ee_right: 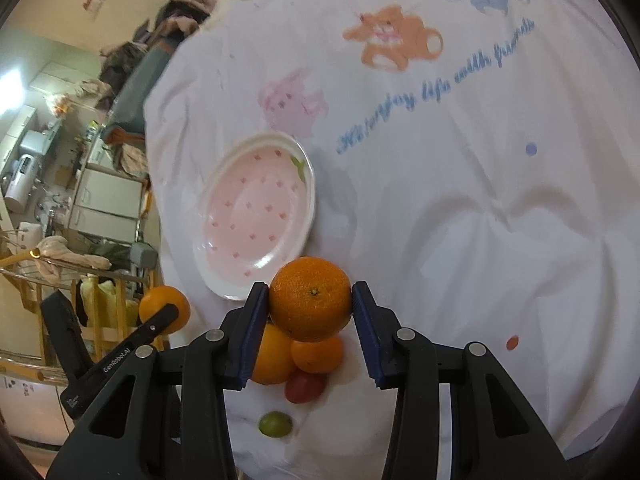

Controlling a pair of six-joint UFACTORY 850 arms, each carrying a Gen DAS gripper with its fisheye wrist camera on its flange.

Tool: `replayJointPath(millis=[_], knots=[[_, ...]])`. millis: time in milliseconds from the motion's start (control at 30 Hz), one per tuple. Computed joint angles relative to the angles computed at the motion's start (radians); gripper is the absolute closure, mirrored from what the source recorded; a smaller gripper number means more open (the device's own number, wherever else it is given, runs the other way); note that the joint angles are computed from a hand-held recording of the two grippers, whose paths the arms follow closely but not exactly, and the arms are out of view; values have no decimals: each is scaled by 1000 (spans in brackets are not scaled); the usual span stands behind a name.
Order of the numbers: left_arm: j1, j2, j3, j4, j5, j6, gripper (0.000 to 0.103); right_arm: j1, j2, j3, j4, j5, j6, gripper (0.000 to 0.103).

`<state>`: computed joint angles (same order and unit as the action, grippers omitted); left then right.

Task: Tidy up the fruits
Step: 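Lift the large orange over the plate with the left gripper while the right releases the tangerine into it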

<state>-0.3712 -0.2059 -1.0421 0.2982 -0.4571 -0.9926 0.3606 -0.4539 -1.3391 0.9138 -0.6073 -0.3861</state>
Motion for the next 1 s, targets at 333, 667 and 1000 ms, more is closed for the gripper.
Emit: replayJointPath(millis=[333, 667, 1000], knots=[[26, -74, -126, -9, -43, 79, 48, 11, -49, -98, 29, 21, -75, 58], [50, -199, -292, -7, -65, 179, 48, 12, -158, -241, -37, -1, -44, 58], [68, -277, -366, -34, -61, 237, 48, 35, -320, -453, -129, -57, 8, 58]])
